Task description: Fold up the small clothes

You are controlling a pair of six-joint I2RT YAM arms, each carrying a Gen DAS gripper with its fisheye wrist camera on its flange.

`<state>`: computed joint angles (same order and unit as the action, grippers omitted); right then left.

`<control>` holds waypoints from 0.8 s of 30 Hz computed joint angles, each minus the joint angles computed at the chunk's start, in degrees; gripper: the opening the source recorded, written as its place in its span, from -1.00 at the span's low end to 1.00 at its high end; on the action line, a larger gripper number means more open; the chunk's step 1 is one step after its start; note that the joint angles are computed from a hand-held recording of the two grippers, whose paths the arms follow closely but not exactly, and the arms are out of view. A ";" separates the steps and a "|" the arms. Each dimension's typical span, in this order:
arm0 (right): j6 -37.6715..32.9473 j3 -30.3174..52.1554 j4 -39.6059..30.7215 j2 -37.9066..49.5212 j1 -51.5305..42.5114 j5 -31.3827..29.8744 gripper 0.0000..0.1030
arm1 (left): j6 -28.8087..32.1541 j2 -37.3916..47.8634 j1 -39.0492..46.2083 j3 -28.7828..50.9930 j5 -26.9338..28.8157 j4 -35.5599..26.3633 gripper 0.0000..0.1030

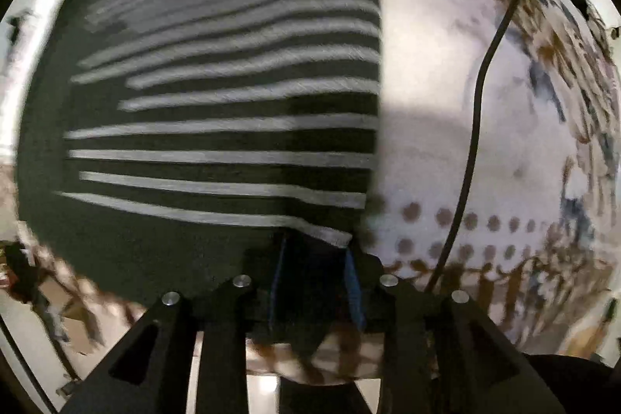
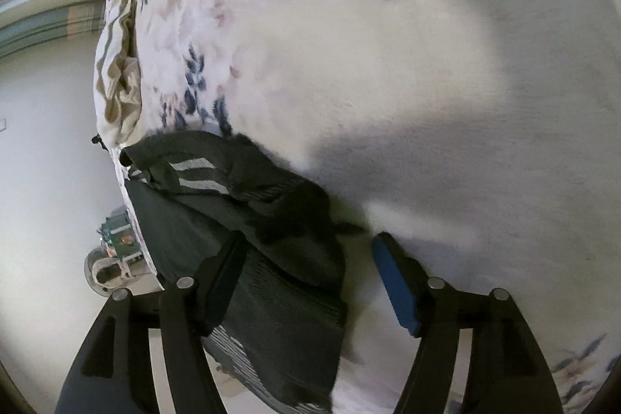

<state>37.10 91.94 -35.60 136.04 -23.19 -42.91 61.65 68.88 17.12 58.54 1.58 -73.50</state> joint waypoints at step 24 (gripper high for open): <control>0.34 -2.53 0.88 -2.66 1.13 2.17 -0.84 | 6.33 3.64 5.75 16.24 5.74 -11.41 -0.90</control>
